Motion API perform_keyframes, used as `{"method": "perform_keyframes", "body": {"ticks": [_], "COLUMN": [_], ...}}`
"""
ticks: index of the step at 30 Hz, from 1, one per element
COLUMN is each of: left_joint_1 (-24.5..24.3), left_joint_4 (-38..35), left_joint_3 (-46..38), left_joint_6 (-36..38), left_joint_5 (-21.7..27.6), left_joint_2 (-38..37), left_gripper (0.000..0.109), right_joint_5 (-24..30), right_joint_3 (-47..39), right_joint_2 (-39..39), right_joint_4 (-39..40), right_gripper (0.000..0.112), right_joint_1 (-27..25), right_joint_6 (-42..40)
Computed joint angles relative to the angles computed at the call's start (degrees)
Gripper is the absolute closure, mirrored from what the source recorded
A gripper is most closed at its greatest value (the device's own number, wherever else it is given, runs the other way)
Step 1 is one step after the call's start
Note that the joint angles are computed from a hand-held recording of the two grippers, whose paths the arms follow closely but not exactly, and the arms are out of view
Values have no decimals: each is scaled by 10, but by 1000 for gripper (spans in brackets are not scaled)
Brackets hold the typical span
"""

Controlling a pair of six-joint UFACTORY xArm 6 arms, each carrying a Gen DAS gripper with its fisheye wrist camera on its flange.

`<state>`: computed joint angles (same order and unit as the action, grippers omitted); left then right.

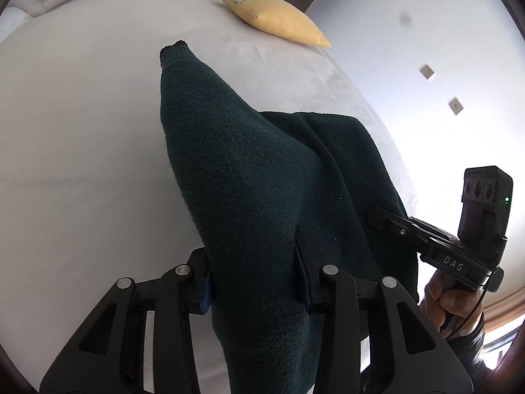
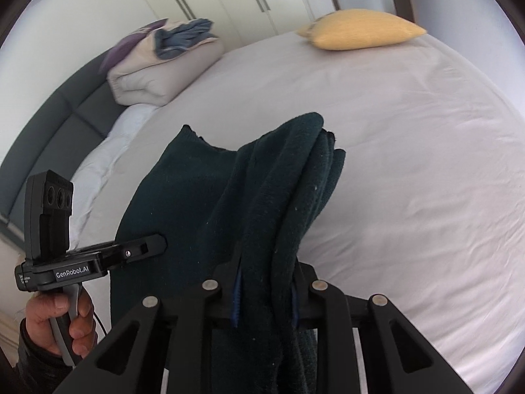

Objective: Fold small clothes

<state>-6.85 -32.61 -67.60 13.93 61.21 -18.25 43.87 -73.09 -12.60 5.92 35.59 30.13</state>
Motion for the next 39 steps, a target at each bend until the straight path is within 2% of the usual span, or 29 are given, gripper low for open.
{"method": "perform_keyframes", "body": {"ticks": [6,9,12,16,19,21,23,26,29,33,34,36,37,39], "left_joint_1": [51,112,123,144,139,154,161,191,202,188,187,181,182,187], "left_joint_4": [2,-13,-19,-51,-55,-73,-82,-85,-75,-28,-25,-9,1,10], "left_joint_3": [113,167,222,242,250,262,273,278,291,322,331,343,348,348], "left_joint_6": [24,70,81,100,105,117,128,154,160,142,141,129,122,118], "left_joint_5": [37,72,55,54,42,45,40,49,52,5,-11,-44,-59,-66], "left_joint_2": [-115,-154,-177,-183,-181,-183,-187,-194,-237,-331,-365,-420,-452,-495], "left_gripper": [72,72,69,65,58,53,50,49,49,47,43,27,24,9], "right_joint_5": [-78,-98,-117,-173,-179,-201,-234,-243,-222,-168,-157,-112,-97,-44], "right_joint_3": [111,151,188,236,250,266,291,283,273,255,253,235,229,195], "right_joint_2": [-57,-68,-78,-93,-95,-98,-108,-100,-106,-134,-141,-161,-169,-178], "right_joint_4": [20,24,14,113,105,136,166,169,103,-52,-76,-173,-202,-298], "right_gripper": [89,89,88,85,79,75,75,73,66,63,61,56,55,48], "right_joint_1": [70,90,96,87,88,87,92,94,92,94,95,109,115,143], "right_joint_6": [69,93,119,73,74,54,37,41,103,214,230,295,312,367]}}
